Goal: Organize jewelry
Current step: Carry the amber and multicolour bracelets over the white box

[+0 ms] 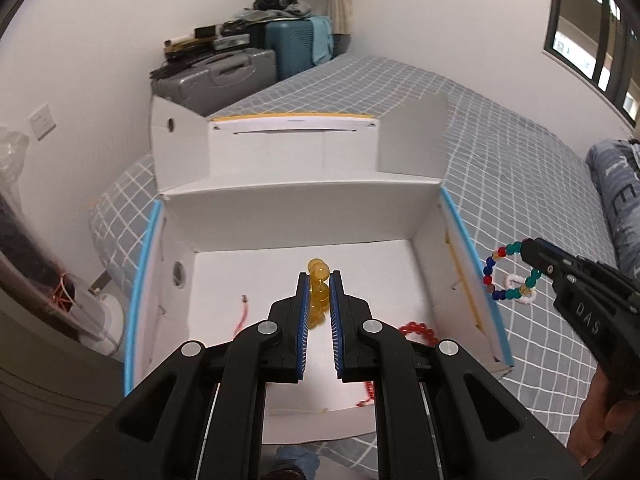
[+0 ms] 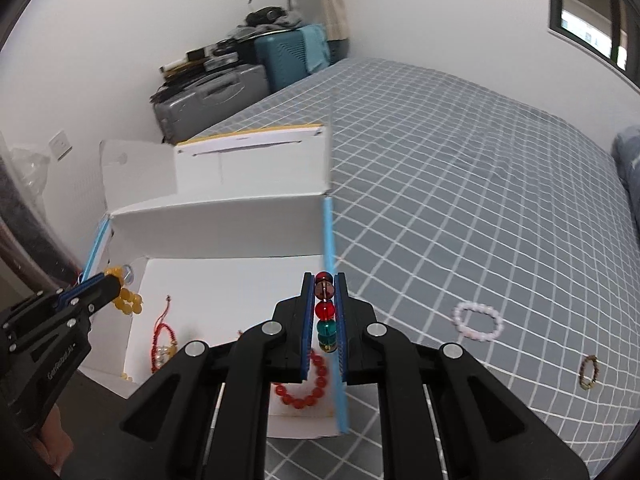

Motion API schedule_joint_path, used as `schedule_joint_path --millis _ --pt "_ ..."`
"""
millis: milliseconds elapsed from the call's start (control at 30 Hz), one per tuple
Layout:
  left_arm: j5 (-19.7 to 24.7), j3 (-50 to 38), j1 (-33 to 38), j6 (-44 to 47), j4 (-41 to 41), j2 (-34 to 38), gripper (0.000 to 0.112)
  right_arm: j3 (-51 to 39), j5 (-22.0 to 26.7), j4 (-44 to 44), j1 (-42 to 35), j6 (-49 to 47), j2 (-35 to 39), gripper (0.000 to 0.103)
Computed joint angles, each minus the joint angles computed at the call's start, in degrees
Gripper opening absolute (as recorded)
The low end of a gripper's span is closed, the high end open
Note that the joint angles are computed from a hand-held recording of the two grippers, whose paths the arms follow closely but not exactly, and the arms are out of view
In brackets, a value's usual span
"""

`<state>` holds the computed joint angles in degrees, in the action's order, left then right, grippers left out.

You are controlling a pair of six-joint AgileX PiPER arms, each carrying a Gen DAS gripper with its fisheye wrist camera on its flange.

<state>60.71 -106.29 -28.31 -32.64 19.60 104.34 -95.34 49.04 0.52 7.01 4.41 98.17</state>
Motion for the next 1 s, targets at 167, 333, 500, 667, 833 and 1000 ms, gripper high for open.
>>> schedule_joint_path --millis 167,333,500,667,833,1000 --pt "0.5 1.05 2.25 -0.34 0.13 -0.34 0.009 -1.23 0.5 -2.07 3.25 2.18 2.7 0.009" --pt "0.22 1.48 4.97 0.81 -0.78 0.19 0.009 -3.41 1.3 -3.47 5.89 3.66 6.23 0.009" --pt "0.46 0.9 7.13 2.51 -2.69 2.37 0.009 -6.16 2.58 -4.26 7.47 4.6 10.4 0.009" --pt "0.97 -0.18 8.59 3.95 -4.16 4.98 0.009 -8.86 3.85 -3.71 7.8 4.66 14.47 0.009" --pt "1.59 -1.46 9.74 5.13 -5.7 7.69 0.009 -11.71 6.06 -3.57 7.99 4.7 17.81 0.009" --pt "3.08 -3.61 10.97 6.64 -7.58 10.91 0.009 -13.8 8.28 -3.68 8.05 4.7 20.17 0.009"
